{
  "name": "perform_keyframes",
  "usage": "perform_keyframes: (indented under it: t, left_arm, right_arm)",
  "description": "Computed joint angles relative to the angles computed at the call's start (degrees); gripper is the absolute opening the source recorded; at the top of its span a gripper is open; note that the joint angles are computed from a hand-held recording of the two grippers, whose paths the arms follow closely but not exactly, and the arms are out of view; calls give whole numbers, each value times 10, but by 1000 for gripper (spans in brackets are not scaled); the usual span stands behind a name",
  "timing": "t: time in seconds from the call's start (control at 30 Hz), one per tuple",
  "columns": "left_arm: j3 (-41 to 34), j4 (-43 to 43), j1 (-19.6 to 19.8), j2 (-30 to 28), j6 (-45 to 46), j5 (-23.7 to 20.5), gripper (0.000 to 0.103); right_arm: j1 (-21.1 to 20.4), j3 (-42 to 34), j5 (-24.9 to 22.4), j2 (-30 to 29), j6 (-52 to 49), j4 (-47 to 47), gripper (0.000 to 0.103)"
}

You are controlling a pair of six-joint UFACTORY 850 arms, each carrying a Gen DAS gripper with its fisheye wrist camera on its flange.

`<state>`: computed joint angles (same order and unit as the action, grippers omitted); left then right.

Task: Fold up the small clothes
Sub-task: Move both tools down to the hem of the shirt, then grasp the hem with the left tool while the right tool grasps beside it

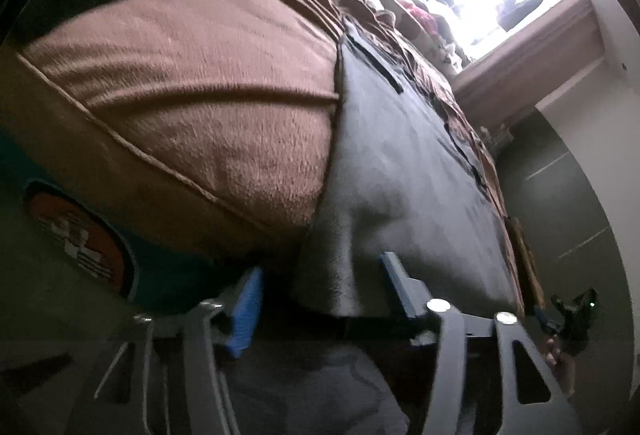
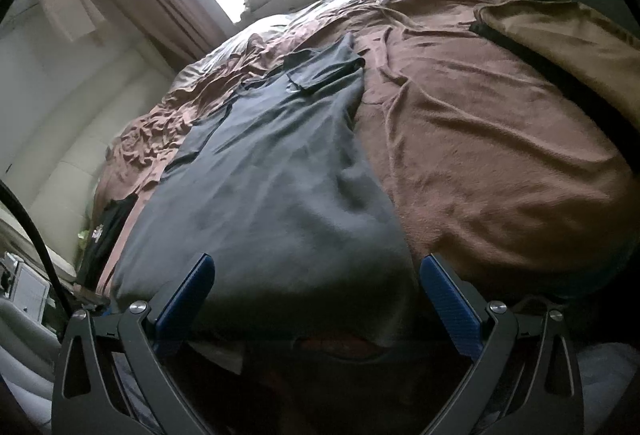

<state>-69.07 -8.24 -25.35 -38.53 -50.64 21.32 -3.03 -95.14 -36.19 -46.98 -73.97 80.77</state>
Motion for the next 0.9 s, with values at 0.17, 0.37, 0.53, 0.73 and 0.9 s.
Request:
perform_keyframes:
  t: [0.17,0.37,0.53,0.73,0.9]
  left_arm:
    - [20,66,7,-3,-73,56,34]
    - [44,85,4,14,-86,73,8]
    - [67,43,-3,42,-48,89,7]
    - [60,11,-9,55,-8,72,6]
    - [53,-4,-8,56,1,64,6]
  right_arm:
    - [-5,-51,-32,-38,63,-31,95]
    - [-10,-96,-32,-69,134,-80,95]
    - [-9,-104,-33,-76,172,-117,95]
    - [-12,-114,-75,-94,205,-144,80]
    - [-15,-128,-94,-116,248,-169,75]
